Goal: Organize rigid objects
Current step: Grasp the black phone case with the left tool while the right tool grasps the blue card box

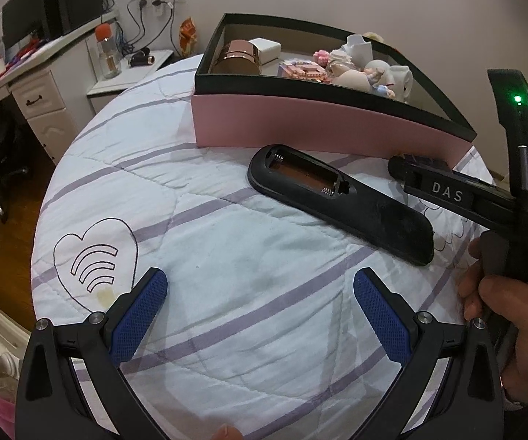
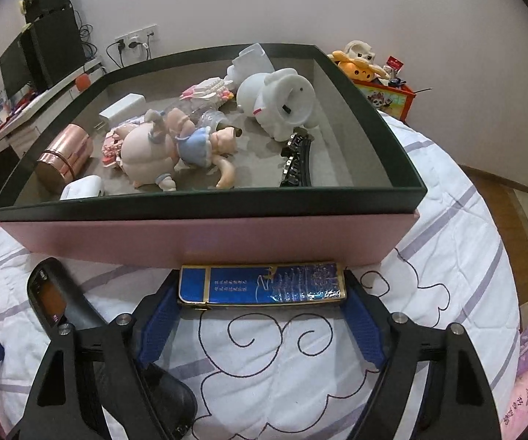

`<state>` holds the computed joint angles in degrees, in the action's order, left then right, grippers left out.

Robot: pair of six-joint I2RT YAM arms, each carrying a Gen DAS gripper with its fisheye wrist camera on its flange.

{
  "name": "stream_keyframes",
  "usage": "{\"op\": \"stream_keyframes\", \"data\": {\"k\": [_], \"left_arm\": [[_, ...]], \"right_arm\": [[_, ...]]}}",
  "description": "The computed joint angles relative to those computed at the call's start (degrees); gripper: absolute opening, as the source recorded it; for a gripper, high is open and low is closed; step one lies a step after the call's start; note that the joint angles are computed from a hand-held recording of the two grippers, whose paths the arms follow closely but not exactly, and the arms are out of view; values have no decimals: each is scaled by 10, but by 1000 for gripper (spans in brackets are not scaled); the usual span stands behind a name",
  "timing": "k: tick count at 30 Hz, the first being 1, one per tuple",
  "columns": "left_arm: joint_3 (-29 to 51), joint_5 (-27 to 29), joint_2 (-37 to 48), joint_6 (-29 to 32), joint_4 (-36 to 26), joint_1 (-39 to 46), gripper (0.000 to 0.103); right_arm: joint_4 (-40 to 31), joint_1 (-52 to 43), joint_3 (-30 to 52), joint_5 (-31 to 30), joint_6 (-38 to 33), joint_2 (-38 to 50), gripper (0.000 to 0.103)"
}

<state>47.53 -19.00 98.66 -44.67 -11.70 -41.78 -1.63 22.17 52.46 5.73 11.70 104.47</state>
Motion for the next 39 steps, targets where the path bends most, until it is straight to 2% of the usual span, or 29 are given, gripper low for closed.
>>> {"op": "stream_keyframes", "data": {"k": [10,14,18,22,26,32,36,39], "left_arm": [[61,-9,35,-43,-32,-33,103],[127,-11,82,-84,-57,-39,103],[201,-16,137,-154,-99,-30,103],[281,-69,202,-207,-165,-31,103],[332,-113,248,-199,-199,-40,103],[293,-112,226,-165,-162,-38,103],[221,-100,180,-122,-107,-40,102],[174,-99,145,-126,-97,-47,102]], "right_arm": [[-4,-51,-53,-85,-28,-63,83],[-7,-78,-68,-103,-46,-78,83],[-4,-105,-79,-126,-68,-87,83],[-1,-135,-80,-152,-80,-82,83],[3,-142,-78,-163,-85,-75,83],[7,-138,-77,-174,-89,-72,83],[5,-135,-82,-179,-91,-78,83],[2,-131,-84,-178,-94,-82,83]]}}
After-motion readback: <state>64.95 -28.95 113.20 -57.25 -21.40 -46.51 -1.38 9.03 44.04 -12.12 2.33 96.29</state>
